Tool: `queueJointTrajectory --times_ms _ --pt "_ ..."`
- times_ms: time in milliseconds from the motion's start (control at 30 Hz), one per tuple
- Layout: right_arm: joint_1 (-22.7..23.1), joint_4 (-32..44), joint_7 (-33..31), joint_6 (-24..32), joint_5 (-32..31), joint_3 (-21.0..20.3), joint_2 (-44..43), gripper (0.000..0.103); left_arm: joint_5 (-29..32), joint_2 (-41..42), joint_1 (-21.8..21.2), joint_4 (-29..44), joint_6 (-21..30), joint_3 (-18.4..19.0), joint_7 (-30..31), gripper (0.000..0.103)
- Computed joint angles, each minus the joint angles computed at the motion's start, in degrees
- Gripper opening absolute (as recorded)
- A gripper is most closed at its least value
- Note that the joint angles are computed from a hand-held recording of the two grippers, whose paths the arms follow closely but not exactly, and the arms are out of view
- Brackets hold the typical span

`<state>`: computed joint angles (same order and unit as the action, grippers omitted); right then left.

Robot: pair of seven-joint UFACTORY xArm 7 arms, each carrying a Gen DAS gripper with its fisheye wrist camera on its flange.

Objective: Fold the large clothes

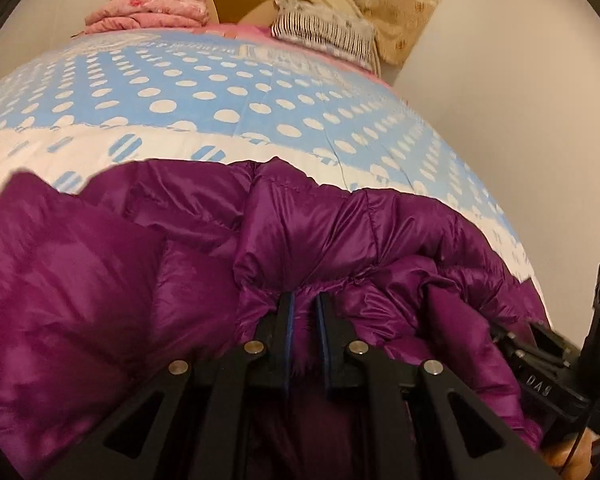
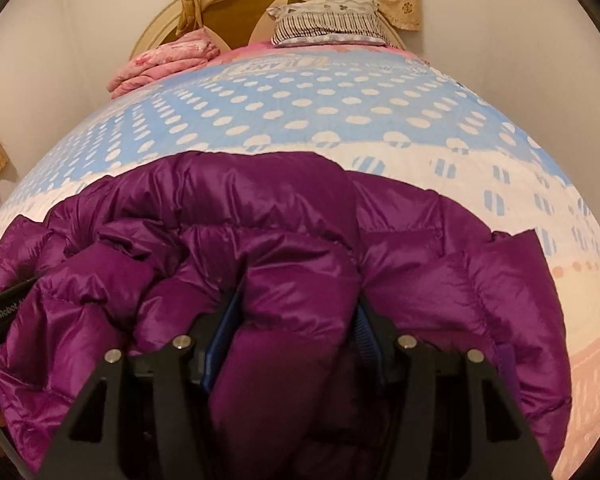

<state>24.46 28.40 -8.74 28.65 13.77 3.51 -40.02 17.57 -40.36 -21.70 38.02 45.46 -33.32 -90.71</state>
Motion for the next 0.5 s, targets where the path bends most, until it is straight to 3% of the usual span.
queueJointTrajectory --times_ms 100,200,267,500 --pt "0.05 -0.82 0.23 3.60 0.36 -0.81 -6.83 0.057 -0.09 -4.94 -2.93 1.61 3.14 -0.07 2.78 0.010" --pt "1.76 -2.05 -1.05 10.33 3.60 -5.34 -18.03 0.060 -2.07 -8.98 -5.21 4.90 9.12 -2.25 5.20 0.010" --pt "1.22 -1.70 -1.19 17.88 5.18 -7.83 -27.07 0.060 -3.96 -12.08 -6.93 5.77 10.72 -3.96 5.91 0.010" --pt "-6.92 3.88 1.64 42.76 4.01 -10.66 -49.90 0.068 -12.53 -18.91 -9.30 11.37 21.60 -11.33 4.98 0.010"
